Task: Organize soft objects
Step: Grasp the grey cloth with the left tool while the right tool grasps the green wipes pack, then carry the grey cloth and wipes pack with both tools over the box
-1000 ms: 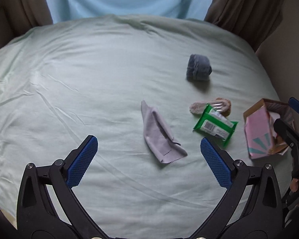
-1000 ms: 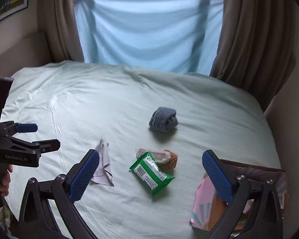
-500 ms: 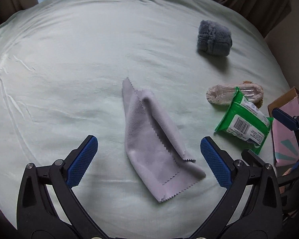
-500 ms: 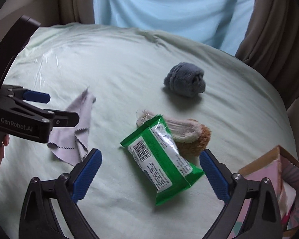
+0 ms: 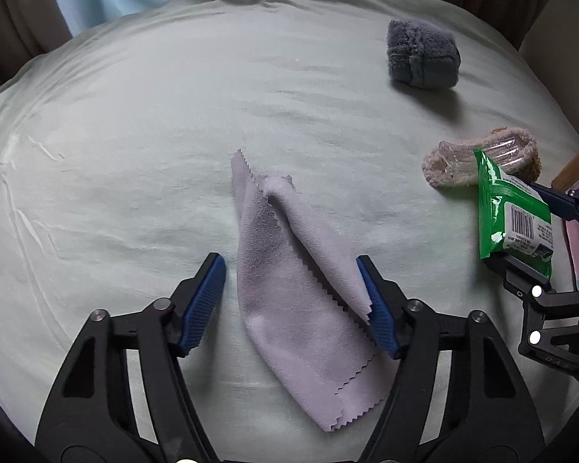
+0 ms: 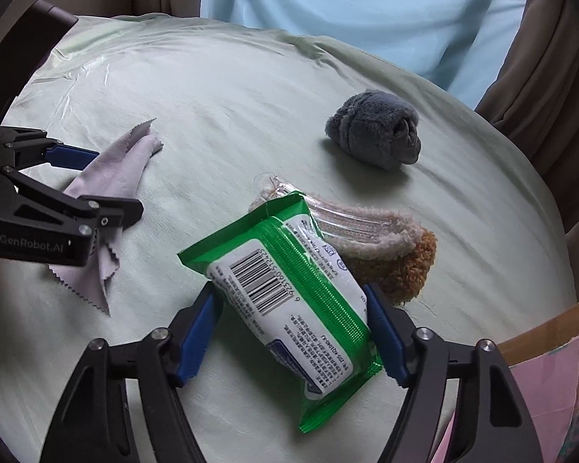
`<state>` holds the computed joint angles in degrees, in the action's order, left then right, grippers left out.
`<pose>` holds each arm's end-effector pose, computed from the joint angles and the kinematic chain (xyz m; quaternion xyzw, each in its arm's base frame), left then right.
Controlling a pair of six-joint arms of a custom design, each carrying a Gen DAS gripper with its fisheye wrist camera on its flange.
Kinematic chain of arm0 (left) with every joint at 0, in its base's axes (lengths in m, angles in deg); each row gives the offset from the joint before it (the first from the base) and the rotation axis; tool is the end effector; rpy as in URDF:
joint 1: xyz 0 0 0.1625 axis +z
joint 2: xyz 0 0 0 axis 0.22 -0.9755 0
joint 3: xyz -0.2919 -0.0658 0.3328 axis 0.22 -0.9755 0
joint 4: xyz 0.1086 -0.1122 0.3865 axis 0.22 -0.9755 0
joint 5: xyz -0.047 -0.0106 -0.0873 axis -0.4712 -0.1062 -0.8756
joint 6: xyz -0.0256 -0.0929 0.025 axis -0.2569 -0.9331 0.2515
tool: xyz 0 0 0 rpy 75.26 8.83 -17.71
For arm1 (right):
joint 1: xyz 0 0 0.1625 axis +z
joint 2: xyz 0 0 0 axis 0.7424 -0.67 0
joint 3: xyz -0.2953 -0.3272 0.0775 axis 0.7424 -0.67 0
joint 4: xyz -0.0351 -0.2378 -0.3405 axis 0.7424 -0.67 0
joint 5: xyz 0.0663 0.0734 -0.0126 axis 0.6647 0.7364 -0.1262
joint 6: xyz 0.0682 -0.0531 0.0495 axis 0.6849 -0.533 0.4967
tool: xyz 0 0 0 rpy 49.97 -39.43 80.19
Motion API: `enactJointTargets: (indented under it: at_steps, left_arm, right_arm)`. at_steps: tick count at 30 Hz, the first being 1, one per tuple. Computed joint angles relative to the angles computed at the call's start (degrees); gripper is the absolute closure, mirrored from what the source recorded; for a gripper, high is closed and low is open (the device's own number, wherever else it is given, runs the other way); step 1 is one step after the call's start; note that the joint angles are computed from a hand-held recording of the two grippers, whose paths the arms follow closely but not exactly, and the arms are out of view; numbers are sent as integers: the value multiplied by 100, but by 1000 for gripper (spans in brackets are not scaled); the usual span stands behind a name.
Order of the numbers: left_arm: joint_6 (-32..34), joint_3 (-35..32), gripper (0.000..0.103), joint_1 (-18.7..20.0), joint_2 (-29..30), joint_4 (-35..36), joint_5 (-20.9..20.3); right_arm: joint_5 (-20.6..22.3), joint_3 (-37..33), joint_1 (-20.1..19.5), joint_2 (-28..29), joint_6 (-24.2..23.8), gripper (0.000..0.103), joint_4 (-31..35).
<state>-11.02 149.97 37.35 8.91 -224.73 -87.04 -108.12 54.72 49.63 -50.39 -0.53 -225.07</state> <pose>-0.2839 -0.6341 0.0400 0.3542 0.8866 -0.1260 0.2696 0.1258 -0.4989 0.2265 0.1490 -0.8372 0.2718 0.4506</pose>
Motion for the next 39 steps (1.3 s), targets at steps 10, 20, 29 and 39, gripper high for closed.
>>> enactJointTargets:
  at_steps: [10, 20, 29, 39]
  left_arm:
    - [76, 88, 91, 42, -136, -126, -74]
    - [1, 203, 93, -19, -345, -101, -137]
    - [-376, 114, 93, -342, -818, 363, 16]
    - [-1218, -207, 93, -1132, -1503, 1421, 342]
  right_arm:
    - [115, 15, 18, -110, 347, 56, 247]
    - [383, 44, 104, -386, 1067, 58, 684]
    - [281, -58, 543, -1056, 1923, 58, 1594]
    - [-362, -421, 1561, -2065, 3029, 58, 3089]
